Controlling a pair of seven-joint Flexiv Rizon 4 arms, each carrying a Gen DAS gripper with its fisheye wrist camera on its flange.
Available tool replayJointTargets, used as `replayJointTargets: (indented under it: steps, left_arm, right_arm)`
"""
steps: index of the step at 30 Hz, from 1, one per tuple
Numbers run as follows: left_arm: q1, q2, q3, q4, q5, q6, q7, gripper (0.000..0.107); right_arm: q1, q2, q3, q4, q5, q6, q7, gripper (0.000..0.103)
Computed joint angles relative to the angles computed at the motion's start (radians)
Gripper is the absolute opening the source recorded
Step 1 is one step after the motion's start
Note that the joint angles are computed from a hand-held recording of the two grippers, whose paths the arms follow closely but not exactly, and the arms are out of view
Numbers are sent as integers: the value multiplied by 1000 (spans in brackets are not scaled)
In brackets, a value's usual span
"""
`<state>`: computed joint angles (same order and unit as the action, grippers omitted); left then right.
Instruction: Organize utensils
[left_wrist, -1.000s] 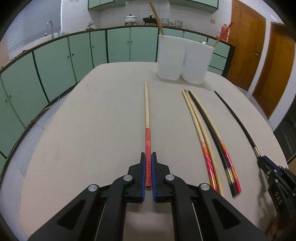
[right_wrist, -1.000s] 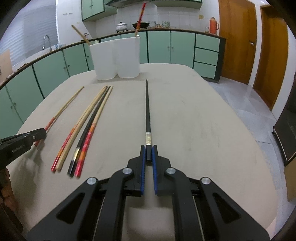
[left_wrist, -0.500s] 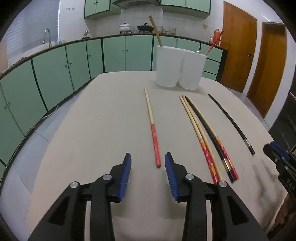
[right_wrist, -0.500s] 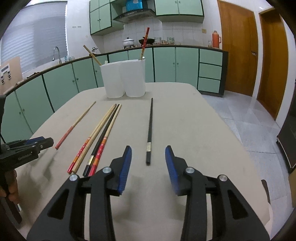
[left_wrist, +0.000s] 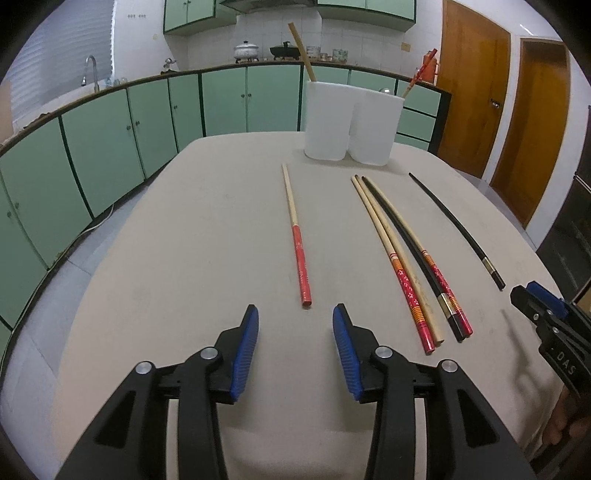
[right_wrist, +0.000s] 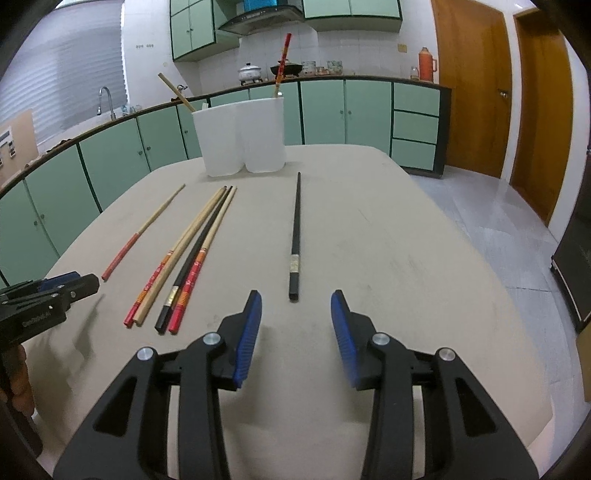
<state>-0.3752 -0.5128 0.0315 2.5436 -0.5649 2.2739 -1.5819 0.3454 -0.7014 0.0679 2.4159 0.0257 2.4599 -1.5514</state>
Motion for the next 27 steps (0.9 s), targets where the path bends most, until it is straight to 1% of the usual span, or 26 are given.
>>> replayJointTargets:
  steps: [6, 14, 21, 23, 27]
  left_arm:
    - [28, 3, -8, 9, 35, -1, -38, 42]
    - [27, -4, 0, -7, 35, -24, -41, 42]
    - [-11, -17, 20, -50, -26, -66, 14, 42]
    - [-37, -29, 32, -69, -66, -79, 40, 42]
    - [-62, -39, 36, -87, -109, -85, 67, 41]
  right_arm:
    - [16, 6, -10, -24, 7, -39, -3, 38]
    - [23, 0, -12, -39, 14, -42, -13, 38]
    - [14, -1, -11, -52, 1, -65, -1, 38]
    - [14, 3, -13, -56, -6, -86, 1, 36]
    - [6, 13, -12, -66, -15, -134, 23, 30]
